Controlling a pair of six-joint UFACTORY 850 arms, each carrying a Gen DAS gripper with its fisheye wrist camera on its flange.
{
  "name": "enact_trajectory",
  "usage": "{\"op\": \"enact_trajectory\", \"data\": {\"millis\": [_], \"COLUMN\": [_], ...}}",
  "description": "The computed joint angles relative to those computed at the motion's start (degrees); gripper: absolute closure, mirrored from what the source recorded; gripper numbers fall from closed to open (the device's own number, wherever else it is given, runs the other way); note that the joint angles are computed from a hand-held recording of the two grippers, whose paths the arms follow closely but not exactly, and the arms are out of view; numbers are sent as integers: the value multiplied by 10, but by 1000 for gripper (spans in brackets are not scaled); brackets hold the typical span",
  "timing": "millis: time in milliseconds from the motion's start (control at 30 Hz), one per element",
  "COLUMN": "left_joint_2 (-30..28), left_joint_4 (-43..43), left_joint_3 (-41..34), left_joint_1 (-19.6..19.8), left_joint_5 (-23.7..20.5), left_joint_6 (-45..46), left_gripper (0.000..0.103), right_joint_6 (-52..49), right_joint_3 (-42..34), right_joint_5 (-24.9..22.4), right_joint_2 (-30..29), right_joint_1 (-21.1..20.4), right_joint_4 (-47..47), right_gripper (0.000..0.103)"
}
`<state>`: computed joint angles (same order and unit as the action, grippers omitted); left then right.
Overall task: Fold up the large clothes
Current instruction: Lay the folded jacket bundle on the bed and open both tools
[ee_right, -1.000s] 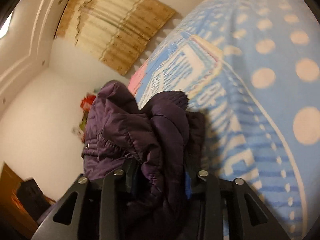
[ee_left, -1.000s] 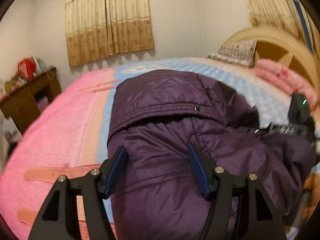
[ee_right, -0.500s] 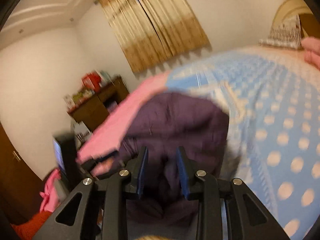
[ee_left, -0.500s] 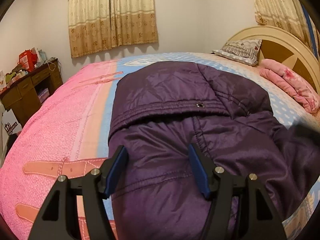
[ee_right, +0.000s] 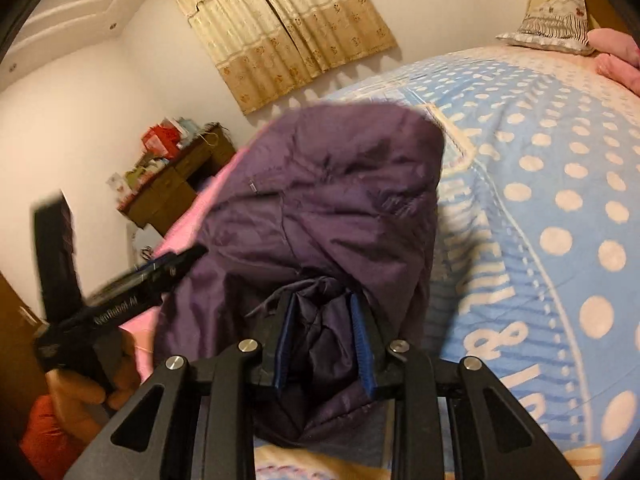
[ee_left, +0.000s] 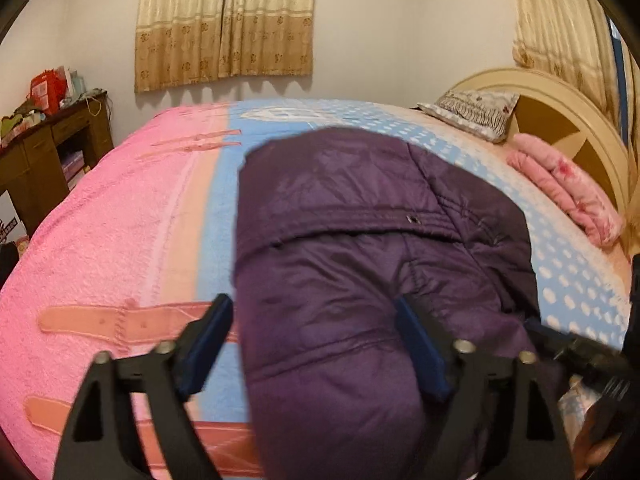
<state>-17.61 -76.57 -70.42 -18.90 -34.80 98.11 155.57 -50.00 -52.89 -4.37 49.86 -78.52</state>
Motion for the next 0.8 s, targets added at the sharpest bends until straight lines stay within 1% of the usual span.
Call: {"op": "enact_trajectory", "data": {"millis": [67,100,133,167,200,233,267,333,367,400,433,467,500,533,567,600,633,667,700,767,800], "left_joint_2": [-4,-9,-16,-25,-37,-46,-59,-80,-89,-94,-104,-106,-106,-103,-102,-103,-105,-108,-111,-120,-124], "left_joint_4": [-40,-53,-56,-47,-32,-17,15,75,97,142,202,250,274,274,286,302,321,345,360,405,431], "left_joint_3": [-15,-26,-41,-60,-81,-97,-118,-145,-151,-155,-152,-149,-142,-136,-134,-132,-133,-136,-138,-149,-154], "left_joint_1": [9,11,11,7,0,-7,-17,-37,-48,-61,-81,-93,-102,-106,-110,-115,-120,-123,-126,-130,-131], "left_joint_5": [5,6,8,14,25,34,46,52,55,67,98,118,140,155,163,173,183,190,195,194,192], "left_joint_6": [35,40,32,6,-28,-58,-108,-188,-213,-253,-291,-327,-347,-350,-364,-376,-390,-413,-431,-483,-512], "left_gripper": [8,8,7,7,7,7,7,7,7,7,6,6,5,5,5,2,2,1,0,0,0], "right_joint_6": [-15,-41,-62,-82,-99,-132,-156,-184,-212,-251,-295,-316,-340,-350,-335,-297,-245,-216,-211,-242,-247], "right_joint_3": [1,-10,-16,-20,-25,-41,-50,-63,-75,-90,-109,-116,-117,-112,-107,-93,-71,-63,-59,-62,-58], "right_joint_5": [-38,-70,-86,-86,-77,-67,-52,10,40,54,57,63,70,74,68,69,83,97,108,130,151], "right_joint_2": [23,29,35,43,48,47,46,42,32,19,-5,-20,-37,-67,-82,-77,-65,-63,-62,-65,-64], "right_joint_1": [10,12,9,0,-13,-35,-55,-102,-129,-150,-175,-191,-205,-216,-216,-216,-219,-225,-230,-243,-255], "right_joint_4": [-14,-6,-3,-3,-4,4,11,16,38,77,131,161,189,193,173,139,113,91,83,95,101], "right_gripper": [75,75,73,73,73,73,73,73,73,73,73,73,73,73,73,73,73,73,73,73,73]}}
